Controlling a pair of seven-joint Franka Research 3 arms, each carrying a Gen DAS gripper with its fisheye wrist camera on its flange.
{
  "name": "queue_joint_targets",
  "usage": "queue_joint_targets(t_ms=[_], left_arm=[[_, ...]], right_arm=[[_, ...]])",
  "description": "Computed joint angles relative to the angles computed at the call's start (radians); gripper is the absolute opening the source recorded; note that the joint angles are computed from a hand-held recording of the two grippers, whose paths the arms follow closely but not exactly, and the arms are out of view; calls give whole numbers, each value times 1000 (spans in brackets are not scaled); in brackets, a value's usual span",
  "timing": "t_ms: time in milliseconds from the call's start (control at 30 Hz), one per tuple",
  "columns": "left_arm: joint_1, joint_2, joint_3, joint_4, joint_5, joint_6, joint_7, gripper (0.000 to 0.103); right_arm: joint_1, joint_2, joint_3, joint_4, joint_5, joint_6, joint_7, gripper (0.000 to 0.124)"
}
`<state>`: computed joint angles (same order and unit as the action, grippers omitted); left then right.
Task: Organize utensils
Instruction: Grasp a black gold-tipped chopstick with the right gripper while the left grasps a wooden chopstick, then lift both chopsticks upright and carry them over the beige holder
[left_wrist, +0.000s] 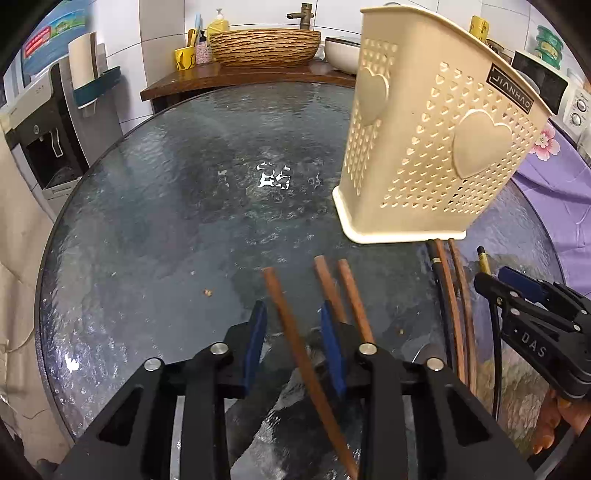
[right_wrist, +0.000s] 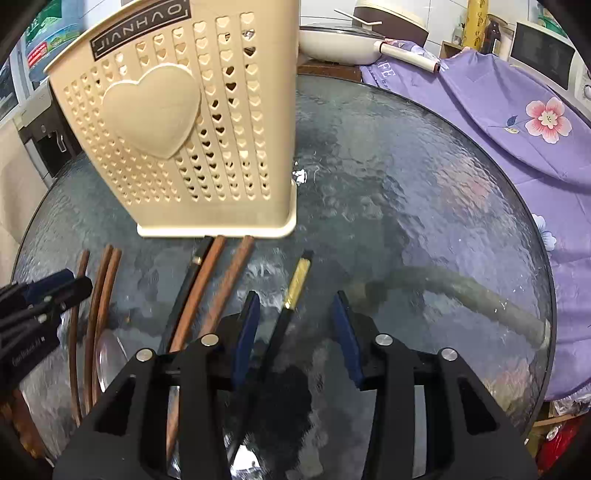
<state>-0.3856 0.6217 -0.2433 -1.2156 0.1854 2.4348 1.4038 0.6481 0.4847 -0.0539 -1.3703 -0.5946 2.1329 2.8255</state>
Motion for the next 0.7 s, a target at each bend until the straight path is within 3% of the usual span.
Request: queue_joint_targets(t_ms=[167, 700], left_arm=[[-10, 17, -1, 28, 2, -16, -6, 10], [-12, 33, -12, 53, -26, -23, 32, 7]], right_arm=[[-11, 32, -5, 50, 23, 0, -29, 13], [-11, -4, -2, -11, 31, 48, -63, 8]])
